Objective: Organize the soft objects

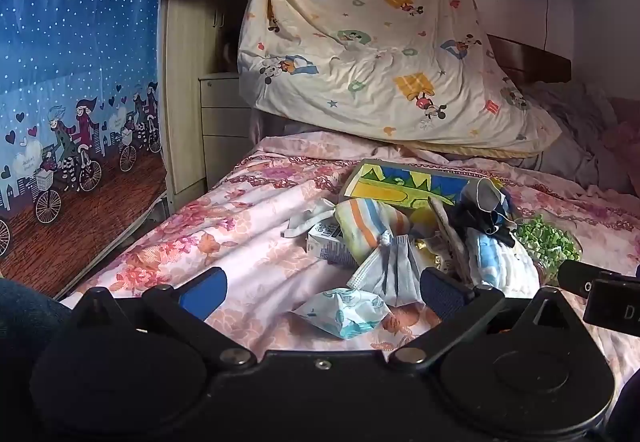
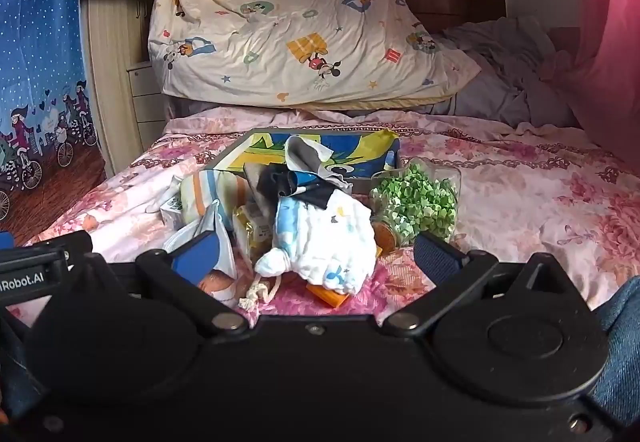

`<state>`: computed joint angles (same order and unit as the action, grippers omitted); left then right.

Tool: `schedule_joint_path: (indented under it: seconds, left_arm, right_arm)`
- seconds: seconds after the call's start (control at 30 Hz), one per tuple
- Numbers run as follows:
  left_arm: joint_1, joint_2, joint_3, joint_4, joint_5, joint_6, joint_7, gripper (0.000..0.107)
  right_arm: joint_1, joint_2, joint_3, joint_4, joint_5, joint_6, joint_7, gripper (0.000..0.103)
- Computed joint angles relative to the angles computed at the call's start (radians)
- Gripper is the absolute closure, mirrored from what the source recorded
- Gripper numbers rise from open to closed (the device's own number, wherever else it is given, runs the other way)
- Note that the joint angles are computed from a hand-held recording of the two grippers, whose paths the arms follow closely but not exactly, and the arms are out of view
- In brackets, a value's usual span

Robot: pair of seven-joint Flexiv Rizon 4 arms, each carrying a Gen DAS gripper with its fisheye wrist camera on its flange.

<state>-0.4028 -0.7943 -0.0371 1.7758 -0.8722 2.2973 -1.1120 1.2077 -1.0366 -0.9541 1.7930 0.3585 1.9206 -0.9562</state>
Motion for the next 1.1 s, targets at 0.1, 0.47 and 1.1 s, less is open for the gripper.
schedule_joint_path:
  seconds: [0.1, 0.47, 1.1]
  left_arm:
    - [-0.001, 0.0, 0.001, 0.0, 0.0, -0.001, 0.001, 0.005]
    - [0.0, 0.011, 0.006, 0.014, 0.008, -0.006, -0.006, 0.005]
    - [-0.001, 0.011, 0.007, 0.013, 0.007, -0.008, -0.005, 0.005]
  right_arm:
    - [-0.001, 0.001, 0.001, -0.001, -0.001, -0.004, 0.001, 0.001]
    - [-0.001, 0.002, 0.0, 0.0, -0.011, -0.008, 0.012, 0.001]
    - [0.001, 0.001, 0.001, 0.001, -0.009, -0.005, 0.01, 0.001]
